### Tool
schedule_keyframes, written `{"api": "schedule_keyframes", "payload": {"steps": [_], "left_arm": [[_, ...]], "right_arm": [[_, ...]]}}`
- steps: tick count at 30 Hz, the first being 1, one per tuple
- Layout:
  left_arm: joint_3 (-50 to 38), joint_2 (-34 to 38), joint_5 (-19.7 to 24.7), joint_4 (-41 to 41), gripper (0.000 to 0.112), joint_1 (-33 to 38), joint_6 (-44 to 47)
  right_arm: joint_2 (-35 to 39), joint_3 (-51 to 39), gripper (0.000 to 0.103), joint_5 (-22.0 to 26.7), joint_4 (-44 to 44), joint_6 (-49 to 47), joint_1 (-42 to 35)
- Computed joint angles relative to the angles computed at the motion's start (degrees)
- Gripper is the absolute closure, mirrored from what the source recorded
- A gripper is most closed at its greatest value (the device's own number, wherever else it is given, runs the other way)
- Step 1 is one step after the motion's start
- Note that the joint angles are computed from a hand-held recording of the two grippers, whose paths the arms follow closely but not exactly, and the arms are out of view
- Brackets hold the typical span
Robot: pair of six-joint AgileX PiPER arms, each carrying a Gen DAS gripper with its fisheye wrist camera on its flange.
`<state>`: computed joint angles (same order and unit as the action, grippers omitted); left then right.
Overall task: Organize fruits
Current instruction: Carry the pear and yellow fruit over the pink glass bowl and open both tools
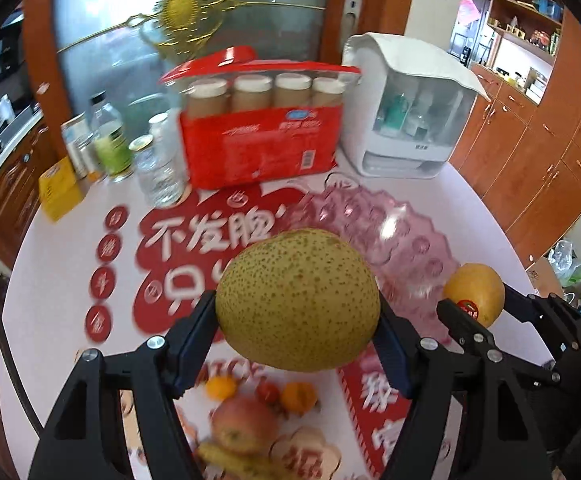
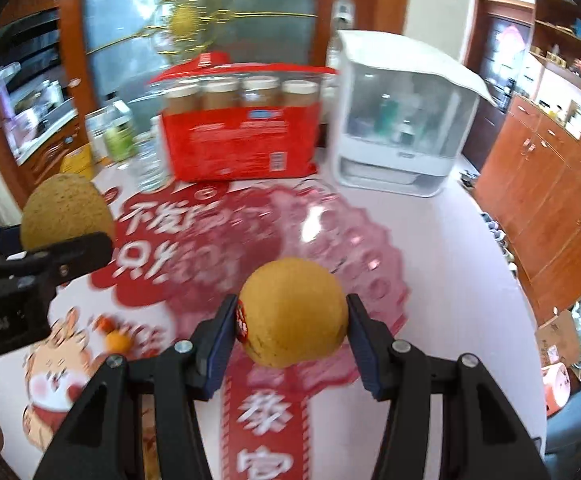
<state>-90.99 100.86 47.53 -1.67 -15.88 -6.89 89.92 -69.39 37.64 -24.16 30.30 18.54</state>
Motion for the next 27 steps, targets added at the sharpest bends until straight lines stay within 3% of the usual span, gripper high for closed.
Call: {"api": "schedule_keyframes", "payload": {"steps": [7,13,20,27], "left_arm": [[-21.5,18.6,6.0,5.7,0.041,-4.8,-2.9],[-39.8,34.4,15.7,7.3,0.041,-6.6,-3.3],[-45.8,41.2,19.2,8.3,0.041,-6.8,-3.0],[-46.7,42.8,20.6,7.6,0.04,-6.3,-0.9]], "right_arm": [[12.1,-9.2,0.05,-1.1,7.6,-10.5,-9.3],[20.6,-12.4,0.05,0.0,17.0,-20.2,-13.0],[24.1,-12.2,0.049,0.0,20.0,-24.0,-12.4],[24.2,-11.2,0.047,-0.7,20.1,-24.3,-11.4]]}}
